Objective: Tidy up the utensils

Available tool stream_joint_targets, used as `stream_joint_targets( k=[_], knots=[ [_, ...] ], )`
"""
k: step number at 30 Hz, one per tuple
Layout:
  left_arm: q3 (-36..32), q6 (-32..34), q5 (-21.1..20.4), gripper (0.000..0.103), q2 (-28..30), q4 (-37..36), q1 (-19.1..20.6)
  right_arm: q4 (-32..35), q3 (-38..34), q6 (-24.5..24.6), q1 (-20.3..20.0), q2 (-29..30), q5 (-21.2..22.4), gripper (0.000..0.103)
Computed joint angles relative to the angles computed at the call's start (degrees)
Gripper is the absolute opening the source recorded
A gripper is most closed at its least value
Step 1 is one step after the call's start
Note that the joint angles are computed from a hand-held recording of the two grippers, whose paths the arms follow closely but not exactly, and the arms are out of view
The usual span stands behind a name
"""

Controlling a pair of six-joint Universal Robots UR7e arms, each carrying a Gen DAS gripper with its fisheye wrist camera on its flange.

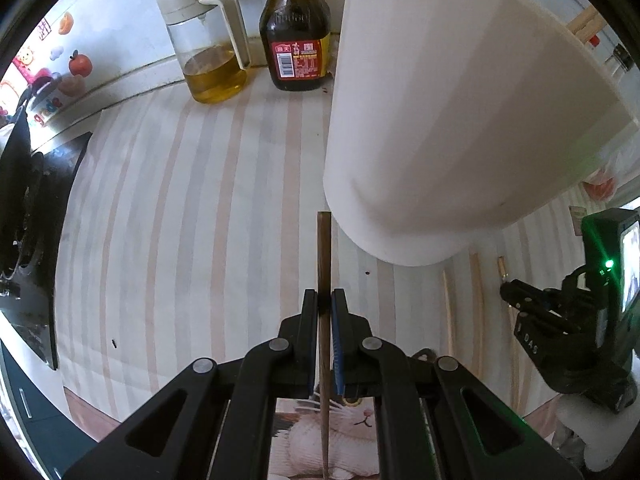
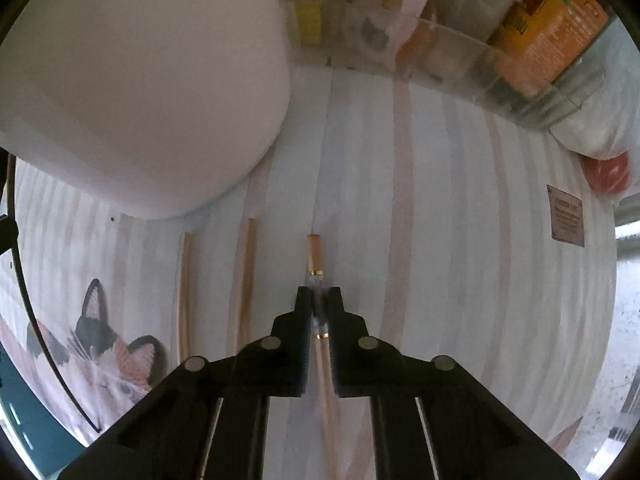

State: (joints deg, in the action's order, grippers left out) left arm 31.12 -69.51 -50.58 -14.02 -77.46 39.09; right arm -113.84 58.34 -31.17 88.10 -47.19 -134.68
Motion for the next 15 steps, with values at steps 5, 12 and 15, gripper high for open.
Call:
stream_joint_targets(
  k=[5, 12, 15],
  knots=[
    [0.8, -0.2, 0.6, 0.004, -0.7, -0.6, -0.7, -3.5, 3.4, -0.3, -0.6, -2.7, 3.0, 0.006],
    [2.5, 0.1, 2.0, 0.004, -1.9, -1.8, -2.2, -10.0, 9.5, -0.5, -1.0, -9.8, 9.4, 0.006],
    [3.7, 0.2, 2.5, 0.004, -2.8, -2.7, -2.7, -12.8, 12.2, -1.4, -1.1, -12.4, 11.3, 0.006]
  ],
)
